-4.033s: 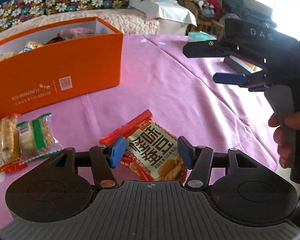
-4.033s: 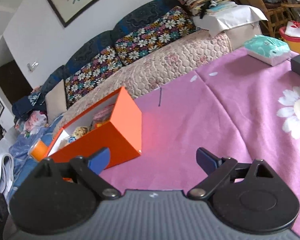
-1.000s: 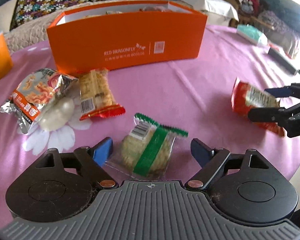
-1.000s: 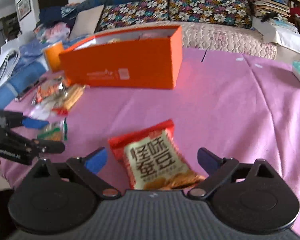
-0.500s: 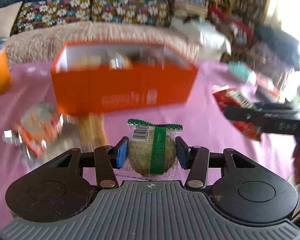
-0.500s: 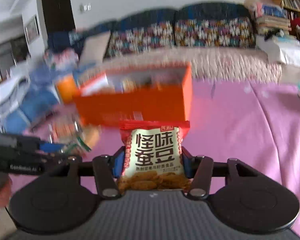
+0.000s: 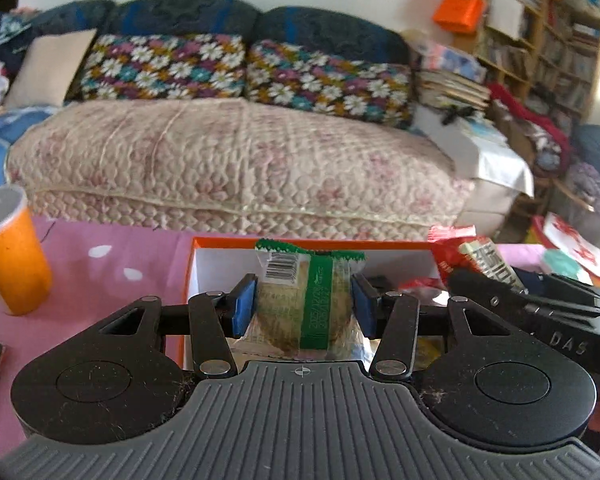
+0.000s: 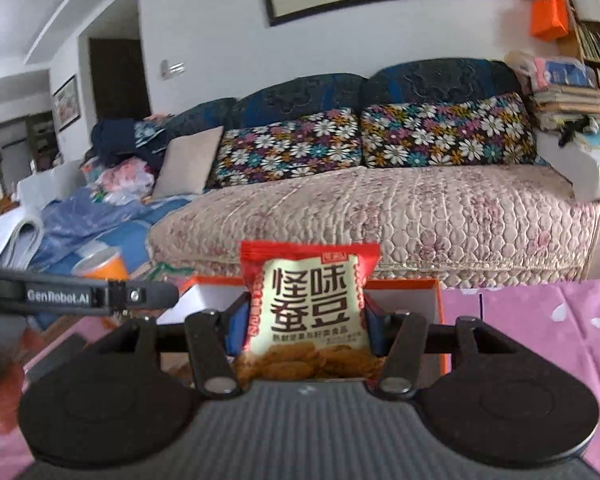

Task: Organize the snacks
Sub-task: 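Carry rice cake and red bean bag into the orange box, open both grippers, then move both grippers back over the remaining snacks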

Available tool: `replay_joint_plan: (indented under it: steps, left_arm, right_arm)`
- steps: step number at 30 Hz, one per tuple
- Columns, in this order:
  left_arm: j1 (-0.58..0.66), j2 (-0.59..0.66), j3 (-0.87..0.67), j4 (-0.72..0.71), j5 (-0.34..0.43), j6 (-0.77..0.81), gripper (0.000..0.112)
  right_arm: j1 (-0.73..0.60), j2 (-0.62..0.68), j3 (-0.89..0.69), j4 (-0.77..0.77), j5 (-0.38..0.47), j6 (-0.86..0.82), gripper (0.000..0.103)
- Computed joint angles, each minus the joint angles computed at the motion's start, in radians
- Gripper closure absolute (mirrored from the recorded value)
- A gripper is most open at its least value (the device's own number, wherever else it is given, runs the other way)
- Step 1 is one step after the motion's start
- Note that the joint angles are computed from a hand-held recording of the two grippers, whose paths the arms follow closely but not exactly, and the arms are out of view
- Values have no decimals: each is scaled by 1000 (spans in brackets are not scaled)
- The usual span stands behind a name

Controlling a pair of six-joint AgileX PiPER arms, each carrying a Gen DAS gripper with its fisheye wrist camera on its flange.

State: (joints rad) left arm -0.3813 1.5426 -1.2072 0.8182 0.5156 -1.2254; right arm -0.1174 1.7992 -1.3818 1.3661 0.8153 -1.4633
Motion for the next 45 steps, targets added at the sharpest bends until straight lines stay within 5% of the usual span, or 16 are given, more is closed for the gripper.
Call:
replay_joint_plan:
  steps: [3,7,9,16,23,30,36,42,45]
  left_arm:
    - [34,41,-14,-52,-10,8,82]
    - [3,-91,163,74,-77,-177,65]
    - [-60,-189,264,166,-45,-289,61]
    - [-442,-419,516,184,261,-480,51]
    - [-871,-338,611,146,536,-797,51]
    - [-896,-279,571,141,574,-815,51]
    - [-855,-233,512,119,629,-708,51]
    - [-560,-153,425,170,342,-512,53]
    - [-440,8,305,108,288,-362,87]
  right_arm:
    - [11,44,-28,67,-24,46,26]
    - [-41,24,-4,195,23,22,1]
    - [-65,-5,12,207,15,13,1]
    - [-197,-62,112,152,146,121,1]
    - [-311,-161,279,-38,209,7,1]
    - [-455,-191,391,-204,294,-83,1]
    - [-508,-211,399,-187,308,-128,1]
    - [-485,-192,362,-199,339,-72,1]
    - [-480,-209,374,-195,331,-100,1]
